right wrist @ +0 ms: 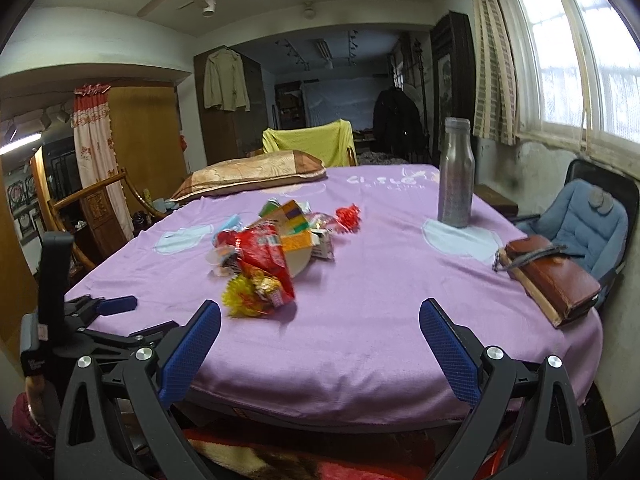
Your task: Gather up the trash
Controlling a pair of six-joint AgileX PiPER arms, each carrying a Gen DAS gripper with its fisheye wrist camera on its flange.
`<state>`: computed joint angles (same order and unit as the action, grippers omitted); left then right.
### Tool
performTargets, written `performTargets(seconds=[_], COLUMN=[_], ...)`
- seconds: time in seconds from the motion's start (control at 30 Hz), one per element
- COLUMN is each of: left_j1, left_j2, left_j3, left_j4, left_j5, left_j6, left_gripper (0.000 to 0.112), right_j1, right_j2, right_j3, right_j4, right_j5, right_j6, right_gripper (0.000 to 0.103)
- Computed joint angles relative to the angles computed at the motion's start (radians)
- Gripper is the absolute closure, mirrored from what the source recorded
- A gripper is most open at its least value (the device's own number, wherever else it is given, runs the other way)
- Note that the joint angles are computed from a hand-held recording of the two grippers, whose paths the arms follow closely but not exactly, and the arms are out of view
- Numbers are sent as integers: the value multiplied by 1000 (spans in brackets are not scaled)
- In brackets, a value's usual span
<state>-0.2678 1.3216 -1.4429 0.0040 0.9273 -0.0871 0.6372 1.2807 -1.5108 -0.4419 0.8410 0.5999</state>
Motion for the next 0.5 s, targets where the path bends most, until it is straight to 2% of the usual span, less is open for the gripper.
performTargets(seconds=[0.1, 0.2, 0.27, 0.33, 0.43, 0.5], left_j1=[-5, -21, -34, -26, -16, 19], left_j2=[106, 201, 260, 317, 366, 352], left_j3=[-104, -205, -278, -353, -424, -414], left_j4=[-80, -102, -71, -41, 84, 112], left_j5=[35, 50, 71, 102, 142, 141], left_j6=[67, 108, 81, 62, -1, -15], left_gripper=[15, 15, 15, 15, 15, 15], right_j1=[-86, -163, -212, -238, -288, -327], right_j2=[1, -5, 3, 14, 22, 29], right_j3=[13, 48, 57, 44, 58, 68], right_j4=[115, 209, 284, 317, 385, 462], right_j5=[-33, -82, -96, -63, -89, -119], right_j6=[-72, -140, -192, -230, -272, -324], right_gripper=[6, 6, 6, 6, 6, 6])
